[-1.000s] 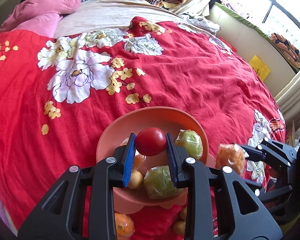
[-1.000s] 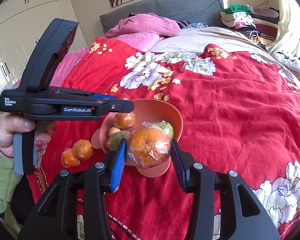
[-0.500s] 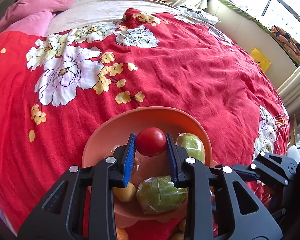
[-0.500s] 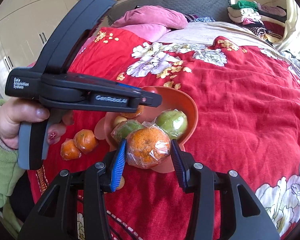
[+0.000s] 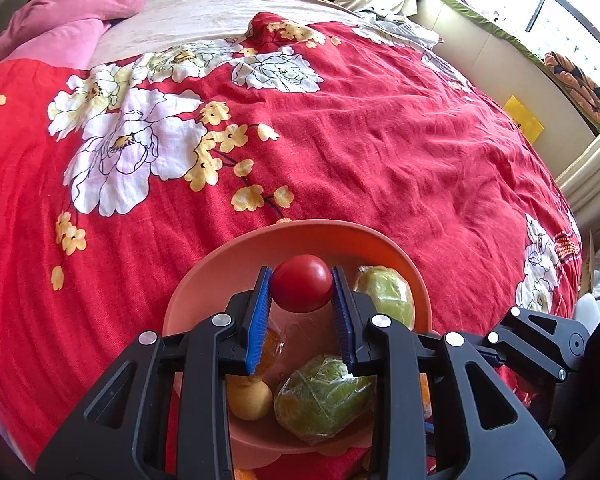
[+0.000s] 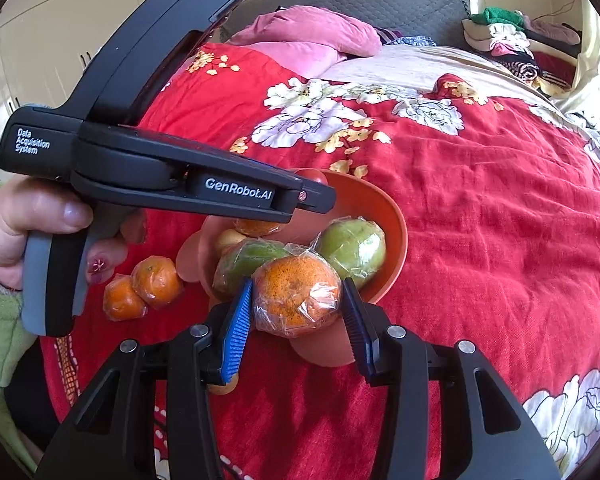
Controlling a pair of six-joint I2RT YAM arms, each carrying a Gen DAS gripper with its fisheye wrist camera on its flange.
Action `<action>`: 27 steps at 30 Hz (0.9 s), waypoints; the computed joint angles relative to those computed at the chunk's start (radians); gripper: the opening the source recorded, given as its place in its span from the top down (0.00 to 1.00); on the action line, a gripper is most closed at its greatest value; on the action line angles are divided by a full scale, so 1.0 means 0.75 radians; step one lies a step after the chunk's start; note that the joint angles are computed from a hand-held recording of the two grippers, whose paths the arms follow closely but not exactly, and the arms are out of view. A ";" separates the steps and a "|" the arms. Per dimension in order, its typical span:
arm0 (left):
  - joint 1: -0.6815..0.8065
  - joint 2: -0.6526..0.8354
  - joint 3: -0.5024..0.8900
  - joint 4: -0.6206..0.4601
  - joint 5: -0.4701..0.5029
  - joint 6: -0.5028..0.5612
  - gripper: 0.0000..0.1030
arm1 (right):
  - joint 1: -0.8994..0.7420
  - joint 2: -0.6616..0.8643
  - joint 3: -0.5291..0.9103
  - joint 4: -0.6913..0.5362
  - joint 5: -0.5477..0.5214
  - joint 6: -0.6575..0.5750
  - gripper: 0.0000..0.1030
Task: Organize fruits
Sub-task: 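Carry the tomato in the left gripper over the bowl while the right carries the mandarin, then open the right gripper to drop the mandarin in the bowl while the left releases the tomato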
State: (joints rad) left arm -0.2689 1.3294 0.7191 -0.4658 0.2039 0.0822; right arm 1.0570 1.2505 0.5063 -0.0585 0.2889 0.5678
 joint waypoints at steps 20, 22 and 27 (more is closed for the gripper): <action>-0.036 0.050 -0.016 0.046 -0.017 -0.012 0.79 | 0.022 -0.110 -0.043 -0.052 0.051 0.076 0.45; -0.039 0.054 -0.013 0.043 -0.021 -0.013 0.79 | 0.027 -0.131 -0.049 -0.061 0.050 0.084 0.45; -0.038 0.056 -0.009 0.039 -0.021 -0.013 0.79 | 0.045 -0.160 -0.048 -0.103 0.074 0.110 0.43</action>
